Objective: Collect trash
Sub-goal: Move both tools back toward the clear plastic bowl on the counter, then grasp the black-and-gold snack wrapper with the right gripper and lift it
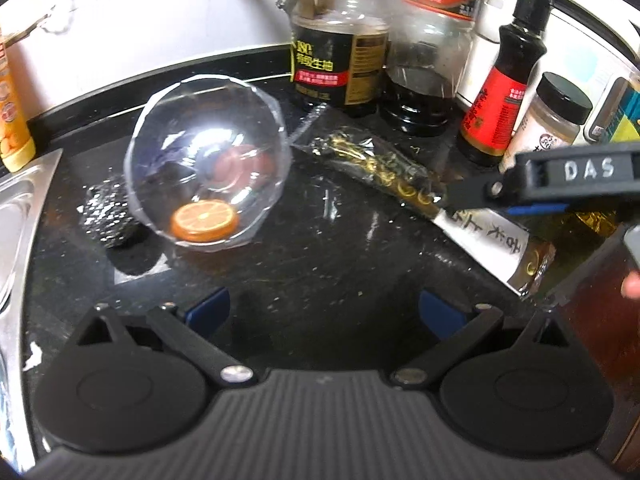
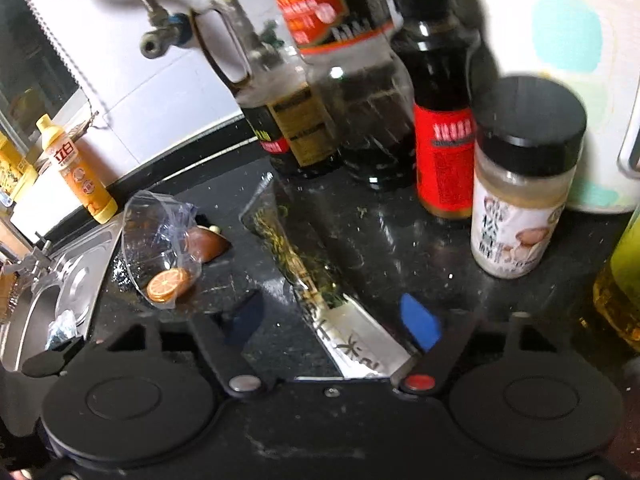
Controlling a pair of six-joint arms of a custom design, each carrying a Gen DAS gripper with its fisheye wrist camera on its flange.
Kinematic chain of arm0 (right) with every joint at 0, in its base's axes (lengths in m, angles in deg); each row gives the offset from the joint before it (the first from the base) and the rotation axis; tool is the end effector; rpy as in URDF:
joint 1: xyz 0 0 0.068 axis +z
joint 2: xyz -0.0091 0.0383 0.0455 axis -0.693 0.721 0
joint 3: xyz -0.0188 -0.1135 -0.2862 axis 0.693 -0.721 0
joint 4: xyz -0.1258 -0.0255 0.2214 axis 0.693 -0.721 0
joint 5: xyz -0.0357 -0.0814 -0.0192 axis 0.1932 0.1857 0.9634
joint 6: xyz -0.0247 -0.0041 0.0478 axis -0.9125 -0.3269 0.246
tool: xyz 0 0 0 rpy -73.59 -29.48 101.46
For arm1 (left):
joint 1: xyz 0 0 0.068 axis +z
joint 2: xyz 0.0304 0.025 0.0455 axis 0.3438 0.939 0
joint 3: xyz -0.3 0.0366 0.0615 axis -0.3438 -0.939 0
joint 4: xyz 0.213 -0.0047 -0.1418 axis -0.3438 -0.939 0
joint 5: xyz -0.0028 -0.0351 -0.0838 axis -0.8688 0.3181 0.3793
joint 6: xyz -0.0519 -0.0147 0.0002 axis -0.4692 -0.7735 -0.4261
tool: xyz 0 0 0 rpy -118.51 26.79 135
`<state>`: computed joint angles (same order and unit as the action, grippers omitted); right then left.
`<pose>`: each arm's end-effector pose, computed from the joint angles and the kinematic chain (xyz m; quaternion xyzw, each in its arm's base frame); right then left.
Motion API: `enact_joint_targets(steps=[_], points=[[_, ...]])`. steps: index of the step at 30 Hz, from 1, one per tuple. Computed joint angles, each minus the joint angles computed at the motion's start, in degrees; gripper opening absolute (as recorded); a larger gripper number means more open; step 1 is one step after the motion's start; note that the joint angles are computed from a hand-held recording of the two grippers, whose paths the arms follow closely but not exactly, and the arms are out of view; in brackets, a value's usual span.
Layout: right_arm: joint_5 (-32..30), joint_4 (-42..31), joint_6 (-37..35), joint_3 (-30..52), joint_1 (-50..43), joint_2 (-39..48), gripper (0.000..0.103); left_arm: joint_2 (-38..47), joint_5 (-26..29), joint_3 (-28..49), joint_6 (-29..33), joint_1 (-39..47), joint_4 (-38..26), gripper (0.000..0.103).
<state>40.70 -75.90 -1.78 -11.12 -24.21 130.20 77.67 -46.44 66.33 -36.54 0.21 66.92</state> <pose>0.1441 0.0402 0.1775 0.3026 0.8879 0.0673 0.3398 0.2283 -0.0932 0.1450 0.3471 0.8837 -0.1389 0.2815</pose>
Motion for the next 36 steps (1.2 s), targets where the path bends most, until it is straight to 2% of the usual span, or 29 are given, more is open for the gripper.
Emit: enact_joint_targets(steps=[3, 5, 9, 13, 19, 22, 24, 28, 29, 30, 31, 32, 36], points=[[-4.1, 3.7, 0.3, -2.5, -1.2, 0.1, 0.065, 0.9, -0.2, 0.3, -1.4, -1.0, 0.7, 0.103], [-6.7, 6.9, 0.6, -3.5, -1.2, 1.7, 0.065, 1.0, 0.0, 0.5, -2.1, -1.2, 0.6, 0.103], [-10.3, 8.7, 2.0, -4.2, 1.4, 1.4, 0.065, 0.2, 0.4, 0.6, -2.9, -1.7, 0.1, 0.103], [-7.9, 4.5, 2.6, -2.0, 3.0, -0.7, 0.065, -0.4, -0.3, 0.7, -4.1, -3.4, 0.8, 0.103], [-9.3, -1.7, -0.9, -1.0, -3.5, -6.8, 0.065, 1.6, -2.9, 1.8, -7.1, -8.6, 3.4, 0.103], [-10.1, -1.7, -3.7, -1.1, -5.8, -7.1, 0.064, 4.5, -5.4, 2.1, -8.9, -11.9, 6.1, 0.102], [-11.1, 0.0, -5.0, -1.5, -6.9, -5.6, 0.063, 6.4, -6.4, 2.4, -9.7, -13.2, 7.4, 0.094], [-13.9, 5.5, -6.1, -2.4, -9.0, -0.4, 0.062, 8.9, -6.6, 3.1, -10.2, -14.2, 7.5, 0.069], [-14.3, 6.5, -6.4, -2.4, -9.3, 0.8, 0.062, 8.7, -7.2, 2.4, -10.0, -14.4, 8.7, 0.054], [-14.5, 7.1, -6.6, -2.3, -9.3, 1.5, 0.062, 8.5, -7.5, 1.8, -9.3, -14.5, 9.6, 0.045], [-14.6, 7.8, -6.8, -2.3, -9.3, 2.3, 0.062, 8.3, -7.4, 1.3, -8.7, -14.4, 10.1, 0.027], [-14.7, 9.0, -7.0, -2.2, -9.1, 3.7, 0.062, 8.0, -6.7, 1.0, -8.1, -13.9, 10.0, 0.021], [-14.7, 12.2, -7.2, -1.7, -7.8, 7.4, 0.062, 6.7, -4.1, -0.3, -6.2, -11.6, 9.6, 0.017]])
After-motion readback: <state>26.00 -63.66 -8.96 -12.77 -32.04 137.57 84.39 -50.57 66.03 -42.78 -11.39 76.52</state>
